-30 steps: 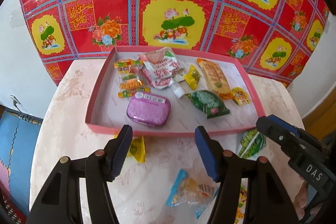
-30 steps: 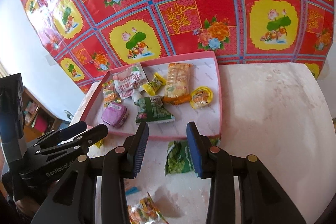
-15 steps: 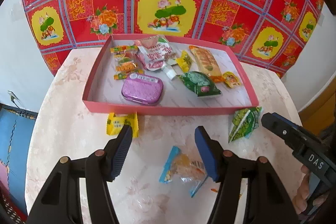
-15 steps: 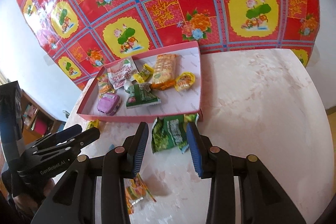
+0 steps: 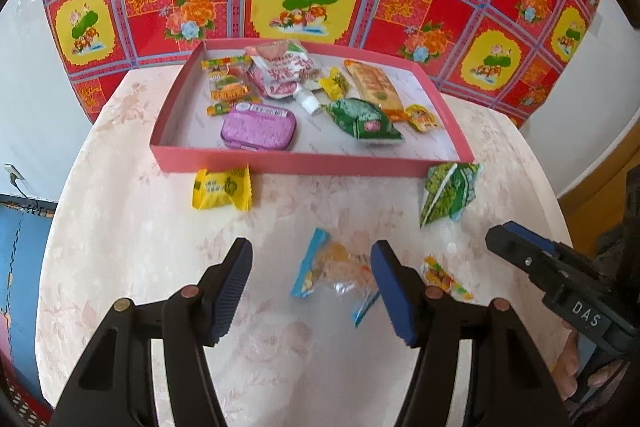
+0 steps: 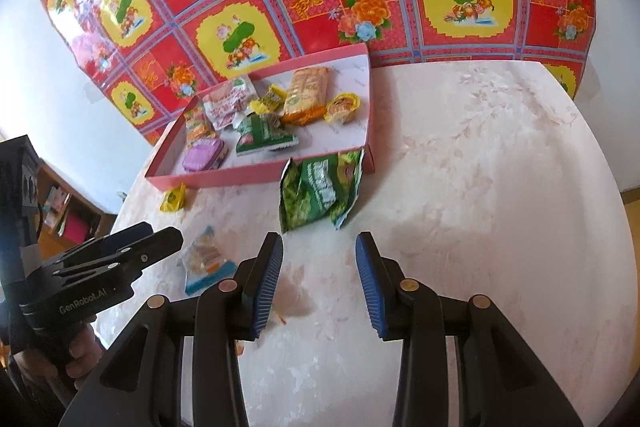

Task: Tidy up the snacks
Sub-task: 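Move both grippers back out of the tray toward the snacks on the table, then grasp the clear wrapper bag with the left gripper while the right grasps the rainbow candy pack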

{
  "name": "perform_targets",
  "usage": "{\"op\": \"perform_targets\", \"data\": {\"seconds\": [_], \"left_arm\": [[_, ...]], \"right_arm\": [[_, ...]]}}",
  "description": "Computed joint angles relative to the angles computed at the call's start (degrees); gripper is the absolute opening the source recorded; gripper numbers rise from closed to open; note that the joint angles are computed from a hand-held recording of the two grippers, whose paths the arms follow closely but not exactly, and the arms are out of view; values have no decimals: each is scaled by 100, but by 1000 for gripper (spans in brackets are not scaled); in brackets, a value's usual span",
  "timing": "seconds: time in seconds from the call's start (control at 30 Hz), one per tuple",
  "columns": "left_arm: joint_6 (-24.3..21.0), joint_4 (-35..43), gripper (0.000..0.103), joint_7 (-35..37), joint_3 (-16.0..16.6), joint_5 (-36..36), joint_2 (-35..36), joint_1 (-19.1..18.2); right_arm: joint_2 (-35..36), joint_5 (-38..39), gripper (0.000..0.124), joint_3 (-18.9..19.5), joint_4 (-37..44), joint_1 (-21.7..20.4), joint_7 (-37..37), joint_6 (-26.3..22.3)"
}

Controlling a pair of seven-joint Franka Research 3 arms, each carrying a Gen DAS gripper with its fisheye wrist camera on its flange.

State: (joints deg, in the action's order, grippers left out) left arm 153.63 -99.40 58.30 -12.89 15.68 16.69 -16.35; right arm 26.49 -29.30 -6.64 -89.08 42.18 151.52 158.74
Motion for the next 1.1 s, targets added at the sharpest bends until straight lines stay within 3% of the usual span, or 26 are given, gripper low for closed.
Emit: {"op": "perform_targets", "data": {"seconds": [0.37,0.8,1.1], "left_arm": [[91,-338,65,189,-82,-213,-151,77],[-25,162,65,353,4,115,290,-142],[46,237,61,471,17,210,419,-204]], "right_arm": [[21,344,39,250,-74,-113,-441,71],[62,769,39,326,-47,-80,-1081,-137],[67,840,39,303,-56,-49,-1136,-161]]}}
